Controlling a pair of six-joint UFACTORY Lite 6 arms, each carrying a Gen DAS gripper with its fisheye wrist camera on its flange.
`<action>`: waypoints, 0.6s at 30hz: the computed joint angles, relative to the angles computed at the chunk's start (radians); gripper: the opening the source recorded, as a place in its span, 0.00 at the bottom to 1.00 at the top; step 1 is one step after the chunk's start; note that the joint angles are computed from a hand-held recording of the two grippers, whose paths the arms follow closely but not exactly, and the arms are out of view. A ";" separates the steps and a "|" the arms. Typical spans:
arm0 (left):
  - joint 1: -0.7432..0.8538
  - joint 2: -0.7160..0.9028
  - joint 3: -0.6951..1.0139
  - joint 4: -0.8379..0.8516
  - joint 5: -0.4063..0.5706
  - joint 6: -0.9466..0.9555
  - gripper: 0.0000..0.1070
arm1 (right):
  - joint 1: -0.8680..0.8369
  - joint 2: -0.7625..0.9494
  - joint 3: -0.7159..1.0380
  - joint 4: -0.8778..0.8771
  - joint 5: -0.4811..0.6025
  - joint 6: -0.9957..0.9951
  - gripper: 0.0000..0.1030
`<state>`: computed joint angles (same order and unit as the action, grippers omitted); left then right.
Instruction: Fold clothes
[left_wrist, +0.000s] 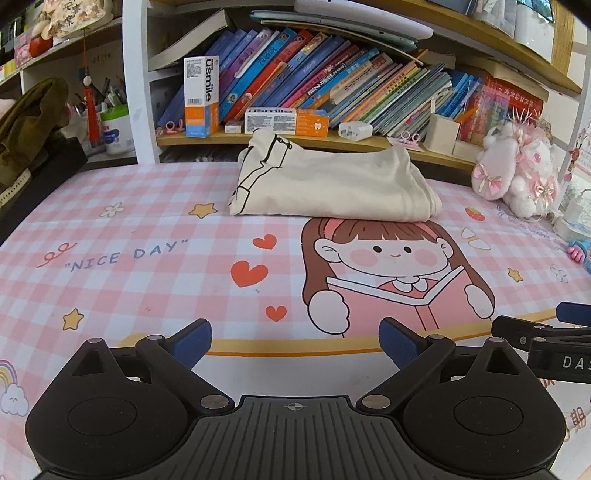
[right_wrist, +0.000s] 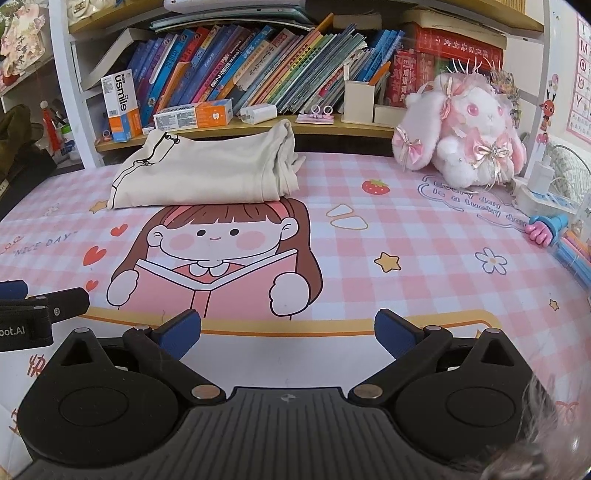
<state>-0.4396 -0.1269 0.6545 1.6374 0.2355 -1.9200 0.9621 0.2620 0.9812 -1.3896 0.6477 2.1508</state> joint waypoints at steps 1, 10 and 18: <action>0.002 0.002 0.001 0.002 -0.002 -0.001 0.92 | -0.001 0.002 0.002 0.001 -0.001 -0.002 0.98; 0.009 0.017 0.009 -0.006 -0.007 0.009 0.92 | -0.010 0.009 0.007 -0.001 -0.009 -0.010 0.98; 0.002 0.032 0.017 -0.029 0.003 0.033 0.93 | -0.017 0.013 0.011 -0.005 -0.016 -0.007 0.98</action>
<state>-0.4381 -0.0948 0.6717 1.6083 0.2384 -1.8873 0.9451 0.2752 0.9920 -1.3948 0.6319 2.1441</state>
